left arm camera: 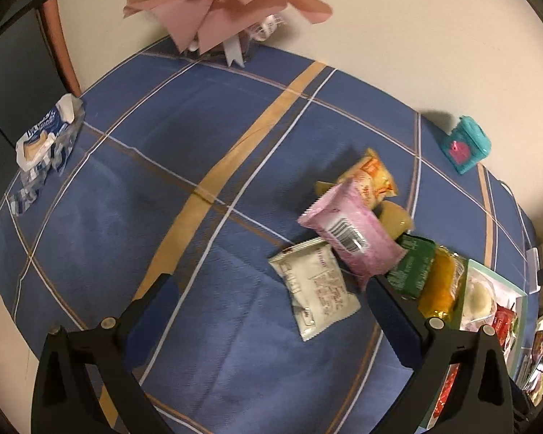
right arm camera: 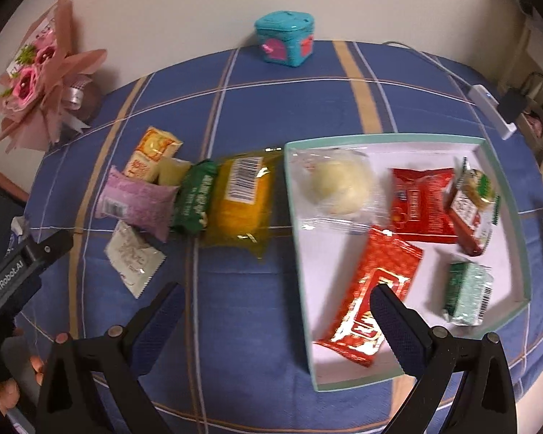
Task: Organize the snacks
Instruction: 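Withdraw both tools from the tray back over the snack pile, then grasp the white-beige packet with the left tool while the right tool grasps the yellow cake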
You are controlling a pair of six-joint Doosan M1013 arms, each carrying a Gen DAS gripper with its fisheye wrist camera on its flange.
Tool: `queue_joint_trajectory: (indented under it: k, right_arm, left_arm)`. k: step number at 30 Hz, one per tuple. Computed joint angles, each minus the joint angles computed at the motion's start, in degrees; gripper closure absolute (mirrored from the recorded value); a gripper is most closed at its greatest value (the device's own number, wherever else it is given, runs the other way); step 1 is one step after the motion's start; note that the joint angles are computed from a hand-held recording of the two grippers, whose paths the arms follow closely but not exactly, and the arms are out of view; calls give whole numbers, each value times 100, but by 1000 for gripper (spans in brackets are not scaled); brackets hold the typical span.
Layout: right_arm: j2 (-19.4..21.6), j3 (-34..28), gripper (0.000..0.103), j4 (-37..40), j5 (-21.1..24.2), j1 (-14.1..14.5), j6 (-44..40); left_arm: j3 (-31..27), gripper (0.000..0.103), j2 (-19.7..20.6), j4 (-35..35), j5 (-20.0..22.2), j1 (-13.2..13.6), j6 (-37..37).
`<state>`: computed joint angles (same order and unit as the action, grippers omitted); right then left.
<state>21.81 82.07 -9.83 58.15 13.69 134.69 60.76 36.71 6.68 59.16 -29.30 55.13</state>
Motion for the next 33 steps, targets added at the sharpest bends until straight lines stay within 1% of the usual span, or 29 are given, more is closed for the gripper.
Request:
queue_joint_trajectory:
  k: [7,15,17,19,20,23,26,27,28,30,33]
  right_arm:
    - [110,-99,0,7,-103,-10,-63]
    - [243,-203,1,-277,-109,-62,79]
    - [268,-217,4,-264,-159,-86,96]
    - [310,-258,11,-250,-177,-100,95]
    - [331,-277,12,-252,-187,-101,84]
    - [395,-339,17,-204,-251,-115,-22]
    - [467,-403,23,-126,-275,-134,-128]
    - [494,-425,27,-101,-272,-140,-157]
    - [519,-444,30,-72,-265,-148,-182]
    - [554,-464,31,-32,-262,-162,-207]
    - [611,-511,38,35,-261,-177,-265]
  left_arm:
    - [-140,0,125,-229,156,40,97]
    - [-354,0,328,-649,237,53,361]
    - [-406,0,390,-803,281,70,421]
    - [-449,1,438,-879,316,76,456]
    - [-489,1,475,-916,344,74,497]
    - [-582,7,561,-1023,415,75,570]
    - [-678,9,651,-1119,498,79,594]
    - [-702,13,676,-1162,519,82,607]
    - [-725,15,696,-1195,542,86,617]
    - [-781,16,743,-1219,600,84,609]
    - [-822,17,783,-1259,628,81,627]
